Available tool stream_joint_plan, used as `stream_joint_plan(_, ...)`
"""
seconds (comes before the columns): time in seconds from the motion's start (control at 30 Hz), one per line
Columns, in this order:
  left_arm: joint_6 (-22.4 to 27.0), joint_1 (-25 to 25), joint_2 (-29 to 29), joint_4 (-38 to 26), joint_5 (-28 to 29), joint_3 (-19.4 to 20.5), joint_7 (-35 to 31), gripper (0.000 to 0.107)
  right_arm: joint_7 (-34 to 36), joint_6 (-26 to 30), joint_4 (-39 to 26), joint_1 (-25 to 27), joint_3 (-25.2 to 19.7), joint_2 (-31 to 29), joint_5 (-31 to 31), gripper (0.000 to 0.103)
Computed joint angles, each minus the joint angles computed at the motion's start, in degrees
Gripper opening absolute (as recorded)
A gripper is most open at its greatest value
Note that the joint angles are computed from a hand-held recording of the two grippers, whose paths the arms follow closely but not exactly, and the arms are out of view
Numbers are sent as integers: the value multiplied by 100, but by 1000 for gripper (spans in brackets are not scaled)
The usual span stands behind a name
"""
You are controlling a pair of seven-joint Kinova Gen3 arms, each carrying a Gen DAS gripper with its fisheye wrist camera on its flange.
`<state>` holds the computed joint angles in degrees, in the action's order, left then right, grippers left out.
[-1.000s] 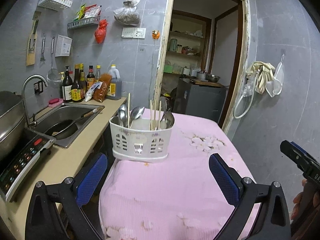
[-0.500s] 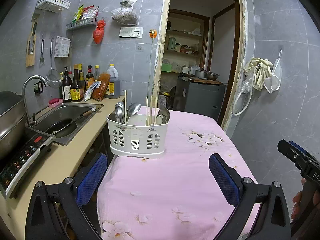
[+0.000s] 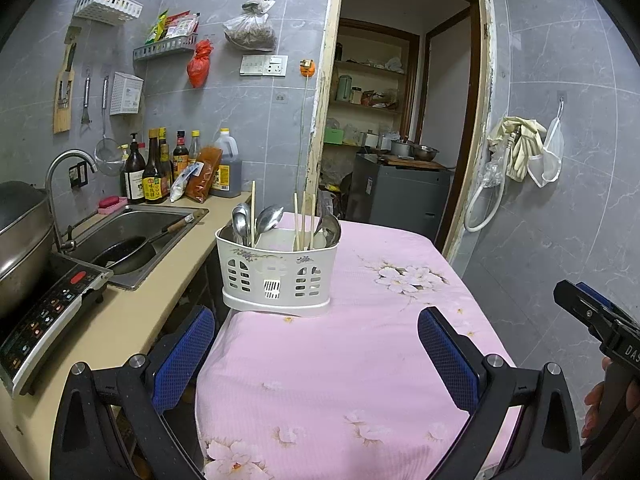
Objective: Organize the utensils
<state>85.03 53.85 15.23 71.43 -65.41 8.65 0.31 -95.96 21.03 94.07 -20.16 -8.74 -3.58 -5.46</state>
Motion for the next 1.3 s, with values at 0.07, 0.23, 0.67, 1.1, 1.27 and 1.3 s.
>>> stream_joint_plan(0.07,-15,-9,-25,41,5,2,13,103,10,14,-5,-8,-5,2,1,101)
stream_joint_plan(0.23,39,15,-10,-6,-7,9,43,103,-97,18,-3,-12,-41,-5,111,101)
stream_joint_plan(0.67,12,-34,-112,159,-13,72,123,103,-269,37,14,-44,-66,-23,268,101)
stream_joint_plan(1.1,11,-71,-143,215,-39,118,143,103,-473,46,62,-66,-137,-62,458,101)
stream_joint_plan(1.27,17,-86,-153,208,-41,137,133,103,-519,53,60,-75,-157,-53,506,102)
stream_joint_plan(1.3,23,-87,-158,210,-43,138,128,103,-539,49,69,-77,-166,-57,524,102)
